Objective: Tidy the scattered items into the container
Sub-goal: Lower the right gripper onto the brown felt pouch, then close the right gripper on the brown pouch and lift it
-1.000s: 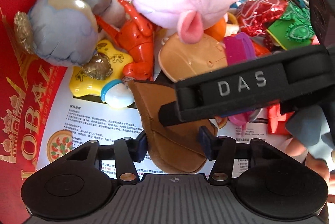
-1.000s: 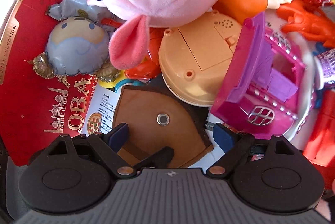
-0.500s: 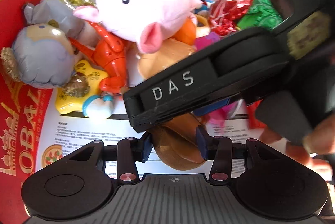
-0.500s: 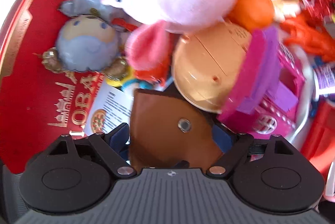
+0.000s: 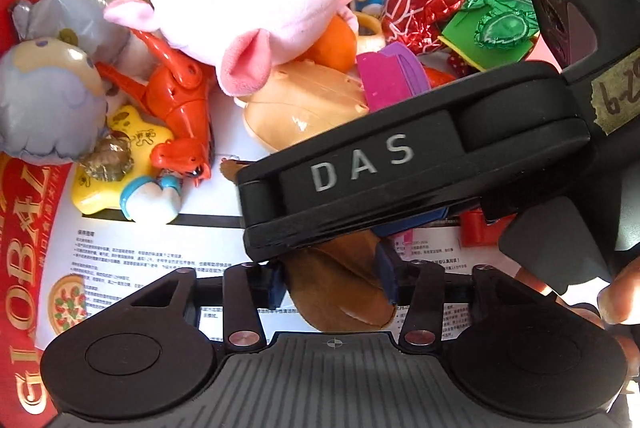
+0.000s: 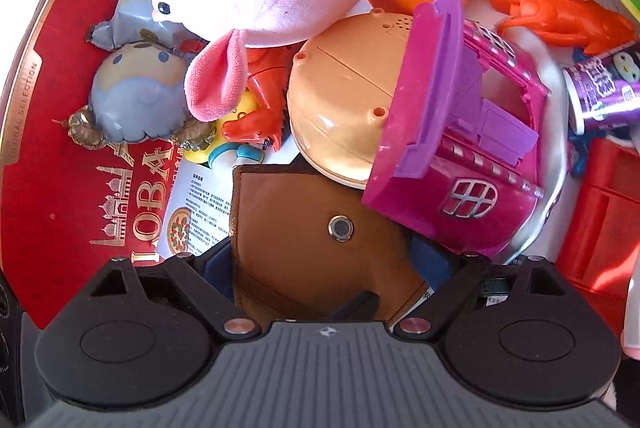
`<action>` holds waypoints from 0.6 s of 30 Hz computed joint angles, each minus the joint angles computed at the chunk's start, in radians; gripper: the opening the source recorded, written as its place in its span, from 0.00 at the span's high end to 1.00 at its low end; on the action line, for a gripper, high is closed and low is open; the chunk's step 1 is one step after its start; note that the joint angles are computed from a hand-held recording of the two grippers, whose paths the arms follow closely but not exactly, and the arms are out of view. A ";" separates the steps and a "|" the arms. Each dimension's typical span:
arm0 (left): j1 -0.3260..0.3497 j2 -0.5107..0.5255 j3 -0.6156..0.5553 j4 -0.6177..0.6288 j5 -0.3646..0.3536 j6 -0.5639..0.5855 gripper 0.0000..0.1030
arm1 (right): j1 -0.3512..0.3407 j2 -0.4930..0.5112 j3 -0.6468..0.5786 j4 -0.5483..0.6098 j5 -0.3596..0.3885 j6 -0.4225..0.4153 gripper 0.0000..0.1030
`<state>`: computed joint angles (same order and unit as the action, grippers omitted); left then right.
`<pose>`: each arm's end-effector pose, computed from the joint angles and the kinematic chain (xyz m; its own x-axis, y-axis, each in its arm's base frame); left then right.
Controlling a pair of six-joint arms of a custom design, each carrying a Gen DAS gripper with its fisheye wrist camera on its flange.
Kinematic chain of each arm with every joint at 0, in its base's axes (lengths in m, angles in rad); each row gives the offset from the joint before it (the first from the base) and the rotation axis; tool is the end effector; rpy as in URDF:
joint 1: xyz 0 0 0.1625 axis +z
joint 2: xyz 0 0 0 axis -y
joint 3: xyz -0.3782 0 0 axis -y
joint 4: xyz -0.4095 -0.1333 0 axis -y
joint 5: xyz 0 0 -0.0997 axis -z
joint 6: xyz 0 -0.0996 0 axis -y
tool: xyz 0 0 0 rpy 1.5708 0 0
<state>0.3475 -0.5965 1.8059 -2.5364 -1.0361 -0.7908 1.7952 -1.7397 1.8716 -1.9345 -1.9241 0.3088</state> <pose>-0.4392 -0.3548 -0.1153 -0.7734 0.3635 -0.5194 0.5156 0.8373 -0.1818 0.1989 -0.4273 0.4134 -0.9541 0.1633 0.2510 0.0770 0.9439 -0.3212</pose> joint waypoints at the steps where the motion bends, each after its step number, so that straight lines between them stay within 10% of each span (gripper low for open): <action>1: 0.000 -0.007 0.002 0.004 0.001 0.002 0.60 | -0.004 -0.004 0.000 0.001 0.013 0.007 0.11; 9: -0.078 -0.055 0.031 0.133 0.126 0.119 0.66 | -0.070 -0.050 0.038 -0.048 0.250 0.023 0.19; 18: -0.097 -0.026 0.012 0.112 0.131 0.165 0.65 | 0.013 -0.032 -0.019 -0.016 0.084 -0.009 0.30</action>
